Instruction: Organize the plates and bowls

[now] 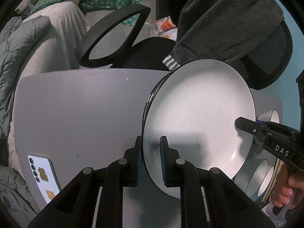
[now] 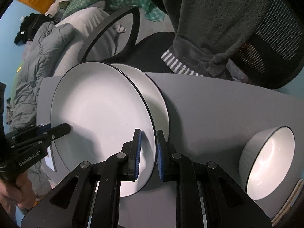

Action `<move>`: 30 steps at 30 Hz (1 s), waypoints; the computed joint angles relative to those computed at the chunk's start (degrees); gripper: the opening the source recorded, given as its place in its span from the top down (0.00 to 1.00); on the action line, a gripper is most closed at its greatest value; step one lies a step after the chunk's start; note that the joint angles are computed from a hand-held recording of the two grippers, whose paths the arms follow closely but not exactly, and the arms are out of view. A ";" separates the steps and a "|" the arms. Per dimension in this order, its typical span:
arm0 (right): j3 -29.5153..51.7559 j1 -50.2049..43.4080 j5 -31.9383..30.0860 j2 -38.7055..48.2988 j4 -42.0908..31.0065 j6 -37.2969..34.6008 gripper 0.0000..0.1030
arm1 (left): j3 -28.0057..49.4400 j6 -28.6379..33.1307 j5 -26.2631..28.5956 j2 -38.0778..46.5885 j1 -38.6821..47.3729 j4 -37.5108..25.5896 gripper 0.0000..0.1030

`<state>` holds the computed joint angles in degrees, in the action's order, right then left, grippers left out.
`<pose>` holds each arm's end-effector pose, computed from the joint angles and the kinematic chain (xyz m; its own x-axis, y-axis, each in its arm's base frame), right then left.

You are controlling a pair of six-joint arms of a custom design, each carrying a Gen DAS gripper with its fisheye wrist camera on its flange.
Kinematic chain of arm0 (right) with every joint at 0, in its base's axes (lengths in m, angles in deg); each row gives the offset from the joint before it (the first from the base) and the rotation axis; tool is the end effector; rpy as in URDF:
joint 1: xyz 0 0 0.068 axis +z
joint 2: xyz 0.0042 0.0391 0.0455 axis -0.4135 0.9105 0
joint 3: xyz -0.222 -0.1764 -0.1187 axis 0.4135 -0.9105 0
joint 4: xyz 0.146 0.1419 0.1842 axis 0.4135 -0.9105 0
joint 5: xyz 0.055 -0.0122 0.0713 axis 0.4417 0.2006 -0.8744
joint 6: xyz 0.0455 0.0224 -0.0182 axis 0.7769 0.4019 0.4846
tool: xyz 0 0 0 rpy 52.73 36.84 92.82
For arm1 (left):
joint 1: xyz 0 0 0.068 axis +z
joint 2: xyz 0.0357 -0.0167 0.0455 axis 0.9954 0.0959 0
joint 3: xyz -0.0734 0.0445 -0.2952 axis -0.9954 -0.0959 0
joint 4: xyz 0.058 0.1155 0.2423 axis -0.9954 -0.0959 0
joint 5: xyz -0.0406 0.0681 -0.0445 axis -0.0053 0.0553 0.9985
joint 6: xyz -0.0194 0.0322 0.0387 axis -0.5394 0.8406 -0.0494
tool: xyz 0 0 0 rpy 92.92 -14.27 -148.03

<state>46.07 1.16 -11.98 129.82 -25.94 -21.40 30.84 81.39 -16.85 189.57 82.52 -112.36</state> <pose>0.2906 0.1491 0.1234 -0.9994 0.0044 -0.0334 -0.0056 0.9557 0.2941 0.3131 -0.0171 0.1009 -0.9930 0.1068 -0.0495 0.1139 0.9779 -0.1755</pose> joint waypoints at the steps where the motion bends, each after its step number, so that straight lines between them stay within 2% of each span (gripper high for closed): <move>1: 0.18 -0.18 -0.12 0.28 -0.04 -0.16 0.85 | 0.17 -0.26 -0.18 0.00 -0.25 -0.20 0.85; 18: 3.08 0.04 0.94 3.36 -2.34 -0.14 0.83 | 1.27 -2.53 -2.29 1.61 -1.37 -0.74 0.84; 20: 3.66 0.37 1.03 3.41 -3.20 -0.25 0.80 | 0.82 -2.77 -2.64 1.26 -1.63 -0.10 0.83; 22: 4.26 0.52 1.16 3.57 -3.80 -0.44 0.76 | 0.44 -2.43 -2.69 0.68 -1.95 0.29 0.75; 27: 5.23 0.80 2.22 2.65 -5.55 -0.20 0.68 | -0.91 -1.88 -2.87 -1.23 -2.31 1.12 0.74; 30: 6.01 1.27 5.75 2.00 -7.38 0.00 0.55 | -1.68 -2.01 -2.44 -2.78 -2.17 0.97 0.72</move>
<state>52.08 2.44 -6.23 131.83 -33.32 -21.40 29.16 79.38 -19.29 186.79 80.35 -111.39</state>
